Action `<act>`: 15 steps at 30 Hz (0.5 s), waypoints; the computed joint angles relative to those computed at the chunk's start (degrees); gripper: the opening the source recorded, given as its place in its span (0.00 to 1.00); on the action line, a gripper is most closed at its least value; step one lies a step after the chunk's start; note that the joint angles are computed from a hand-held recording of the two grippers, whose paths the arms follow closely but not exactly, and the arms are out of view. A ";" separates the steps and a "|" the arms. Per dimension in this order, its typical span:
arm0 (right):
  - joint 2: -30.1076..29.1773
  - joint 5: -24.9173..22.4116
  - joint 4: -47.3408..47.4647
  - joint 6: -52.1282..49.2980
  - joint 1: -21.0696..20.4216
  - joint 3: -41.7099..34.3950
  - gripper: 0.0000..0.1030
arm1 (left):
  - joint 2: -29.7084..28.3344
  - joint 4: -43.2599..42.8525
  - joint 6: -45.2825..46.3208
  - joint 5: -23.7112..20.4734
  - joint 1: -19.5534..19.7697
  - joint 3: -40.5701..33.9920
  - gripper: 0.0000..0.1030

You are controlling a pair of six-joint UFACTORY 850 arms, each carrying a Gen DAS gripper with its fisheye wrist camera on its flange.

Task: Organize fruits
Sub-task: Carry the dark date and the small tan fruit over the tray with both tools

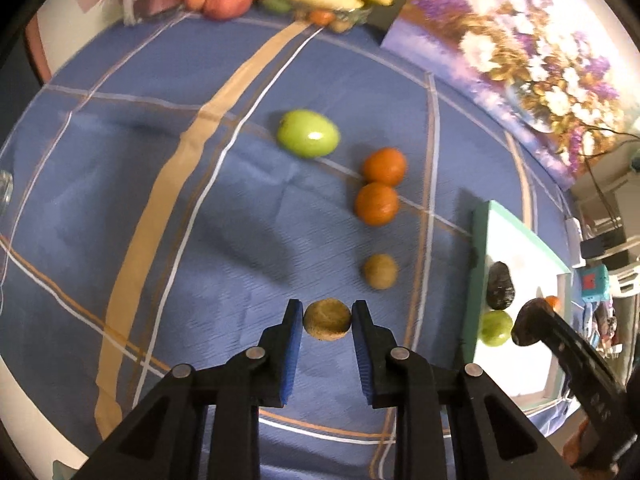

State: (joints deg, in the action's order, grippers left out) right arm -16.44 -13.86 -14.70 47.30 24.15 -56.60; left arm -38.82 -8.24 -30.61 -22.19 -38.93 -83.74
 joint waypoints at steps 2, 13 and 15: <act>1.16 -0.33 -7.82 8.83 -0.53 1.11 0.35 | -0.19 0.89 0.32 -0.07 -0.74 -0.79 0.26; 5.41 -5.89 -24.97 30.16 -4.75 6.08 0.35 | -2.78 5.76 1.05 -2.35 -4.38 -5.65 0.26; 6.10 -6.08 -25.24 30.84 -5.54 6.92 0.35 | -2.90 5.04 2.49 -2.25 -4.99 -5.92 0.26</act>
